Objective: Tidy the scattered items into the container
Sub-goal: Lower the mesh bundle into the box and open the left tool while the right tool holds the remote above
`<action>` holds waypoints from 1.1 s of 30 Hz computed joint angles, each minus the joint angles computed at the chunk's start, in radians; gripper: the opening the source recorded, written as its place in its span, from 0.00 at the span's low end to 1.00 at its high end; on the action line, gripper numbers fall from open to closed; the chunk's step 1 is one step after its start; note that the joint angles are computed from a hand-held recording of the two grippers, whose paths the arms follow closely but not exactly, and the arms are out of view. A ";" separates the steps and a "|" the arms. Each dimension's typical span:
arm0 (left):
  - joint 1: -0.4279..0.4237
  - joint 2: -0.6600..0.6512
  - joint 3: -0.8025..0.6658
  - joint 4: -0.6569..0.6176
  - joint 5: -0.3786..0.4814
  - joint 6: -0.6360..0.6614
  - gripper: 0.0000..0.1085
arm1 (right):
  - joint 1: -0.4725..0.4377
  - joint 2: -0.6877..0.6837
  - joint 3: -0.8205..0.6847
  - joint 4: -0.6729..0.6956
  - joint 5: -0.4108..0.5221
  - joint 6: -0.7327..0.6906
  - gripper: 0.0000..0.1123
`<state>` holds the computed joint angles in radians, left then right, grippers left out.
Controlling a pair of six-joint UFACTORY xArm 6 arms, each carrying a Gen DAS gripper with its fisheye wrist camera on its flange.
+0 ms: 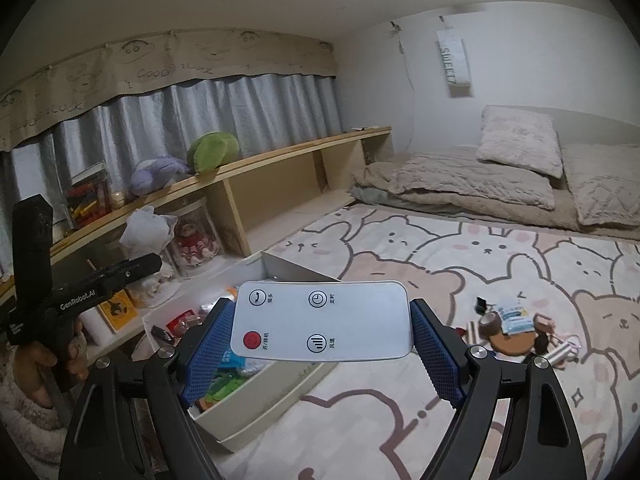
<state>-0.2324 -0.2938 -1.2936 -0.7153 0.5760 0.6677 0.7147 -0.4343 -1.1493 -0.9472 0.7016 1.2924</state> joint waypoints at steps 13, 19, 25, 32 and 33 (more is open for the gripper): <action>0.126 0.086 -0.035 0.087 0.017 -0.034 0.29 | 0.005 0.051 -0.013 0.048 -0.041 -0.030 0.77; 0.153 0.109 -0.008 0.155 0.005 -0.083 0.29 | 0.006 0.065 -0.011 0.080 -0.045 -0.048 0.77; 0.186 0.166 -0.030 0.230 0.022 -0.158 0.29 | 0.001 0.081 -0.017 0.094 -0.058 -0.053 0.77; 0.190 0.211 -0.045 0.273 0.046 -0.214 0.29 | -0.002 0.106 -0.029 0.119 -0.072 -0.073 0.77; 0.188 0.215 -0.046 0.279 0.048 -0.223 0.29 | -0.002 0.109 -0.030 0.121 -0.074 -0.075 0.77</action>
<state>-0.0442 -0.0784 -1.3391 -0.4361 0.6238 0.4450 0.7126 -0.3254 -1.1793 -0.8262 0.6279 1.2172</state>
